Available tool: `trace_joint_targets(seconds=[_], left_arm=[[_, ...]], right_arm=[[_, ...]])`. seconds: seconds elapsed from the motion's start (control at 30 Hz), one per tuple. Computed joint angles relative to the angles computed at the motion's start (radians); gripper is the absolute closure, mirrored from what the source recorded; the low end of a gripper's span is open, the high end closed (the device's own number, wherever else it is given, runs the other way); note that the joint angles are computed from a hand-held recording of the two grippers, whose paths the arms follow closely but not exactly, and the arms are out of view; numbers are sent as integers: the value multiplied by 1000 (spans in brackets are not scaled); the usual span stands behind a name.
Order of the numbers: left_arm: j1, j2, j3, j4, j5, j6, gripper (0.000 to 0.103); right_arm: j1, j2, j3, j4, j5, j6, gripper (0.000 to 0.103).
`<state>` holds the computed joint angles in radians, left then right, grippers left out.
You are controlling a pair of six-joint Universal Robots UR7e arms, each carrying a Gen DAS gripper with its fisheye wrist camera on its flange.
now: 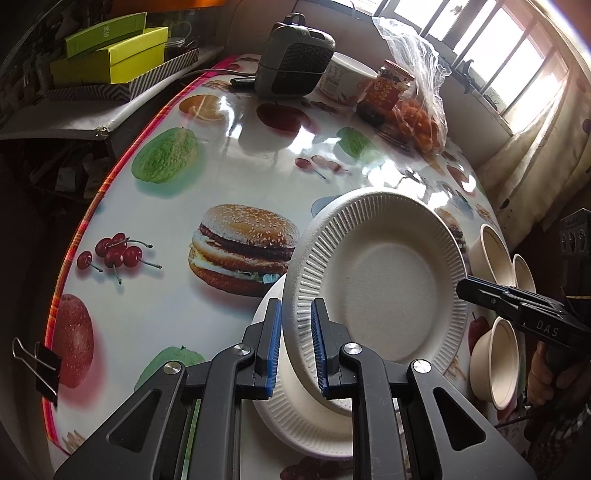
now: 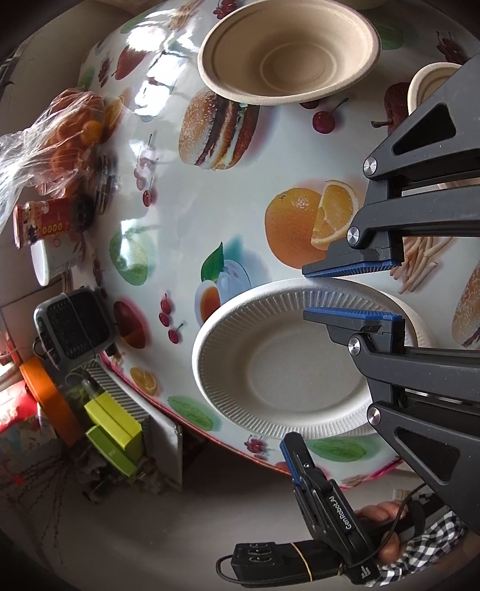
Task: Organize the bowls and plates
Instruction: 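Lower the held white plate onto the stack of white plates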
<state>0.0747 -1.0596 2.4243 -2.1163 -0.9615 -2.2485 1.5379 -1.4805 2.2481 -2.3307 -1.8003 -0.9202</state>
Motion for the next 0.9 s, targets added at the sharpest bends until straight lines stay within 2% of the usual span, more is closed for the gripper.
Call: trace_joint_targets(seconds=[0.57,0.9], left_arm=[[-70,0,28,13,-70,-78,86],[-78,27,30,-26,-94,-68,86]], right_arm=[[2,-34,55,6,-14,-27,87],[-8,-49,72,2,-24,-38,87]])
